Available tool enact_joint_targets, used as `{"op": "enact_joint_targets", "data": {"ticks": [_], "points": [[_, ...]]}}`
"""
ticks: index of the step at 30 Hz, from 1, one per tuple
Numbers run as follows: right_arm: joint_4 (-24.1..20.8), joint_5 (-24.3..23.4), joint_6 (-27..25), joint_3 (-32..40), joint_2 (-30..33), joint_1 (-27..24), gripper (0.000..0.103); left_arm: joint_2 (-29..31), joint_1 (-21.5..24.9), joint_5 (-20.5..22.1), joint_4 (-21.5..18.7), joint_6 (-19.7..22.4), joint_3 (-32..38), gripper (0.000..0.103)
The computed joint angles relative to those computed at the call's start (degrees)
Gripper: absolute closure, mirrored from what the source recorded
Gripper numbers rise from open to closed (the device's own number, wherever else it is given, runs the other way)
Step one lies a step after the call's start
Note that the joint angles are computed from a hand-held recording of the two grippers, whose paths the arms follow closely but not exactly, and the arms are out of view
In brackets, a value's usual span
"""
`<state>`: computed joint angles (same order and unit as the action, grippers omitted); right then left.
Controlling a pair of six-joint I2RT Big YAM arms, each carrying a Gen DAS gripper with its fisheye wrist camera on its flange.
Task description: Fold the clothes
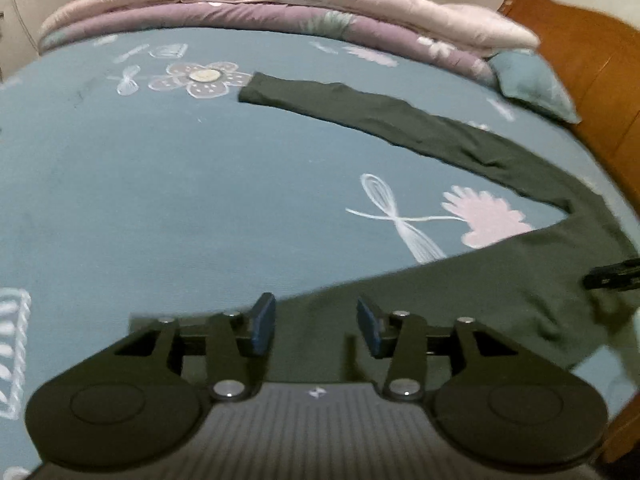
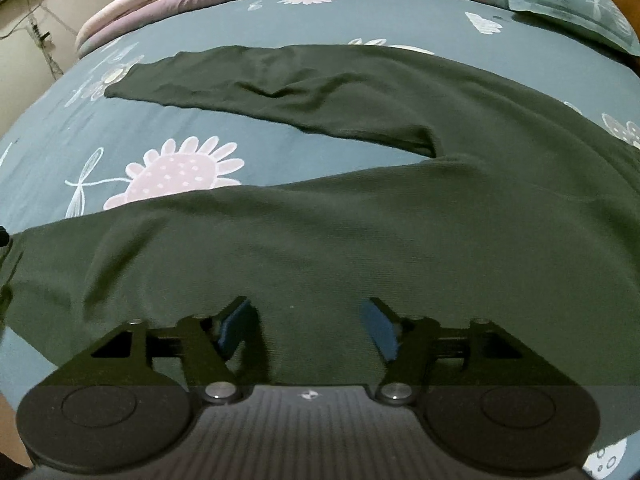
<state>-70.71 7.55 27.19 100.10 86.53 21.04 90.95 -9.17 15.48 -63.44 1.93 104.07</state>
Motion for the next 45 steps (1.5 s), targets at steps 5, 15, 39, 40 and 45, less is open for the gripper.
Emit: {"op": "enact_joint_targets", "data": {"ticks": [5, 15, 39, 40, 45], "points": [[-2.9, 1.6, -3.4, 1.8, 1.0, 1.2, 0.024, -1.4, -0.8, -10.1, -0.9, 2.5, -2.6, 0.054], [-3.9, 4.1, -0.7, -0.1, -0.5, 1.7, 0.017, 1.4, -5.4, -1.3, -2.2, 8.9, 4.3, 0.053], [-4.4, 6.4, 2.8, 0.8, 1.5, 2.7, 0.0, 8.5, -8.1, 2.3, -16.1, 16.3, 13.7, 0.048], [-4.8, 6.4, 3.1, 1.0, 1.6, 2.7, 0.0, 8.4, -7.9, 2.5, -16.2, 16.2, 13.6, 0.047], [-6.4, 6.5, 4.4, 0.2, -0.3, 2.8, 0.0, 8.2, -6.8, 3.3, -16.6, 14.4, 13.6, 0.047]]}}
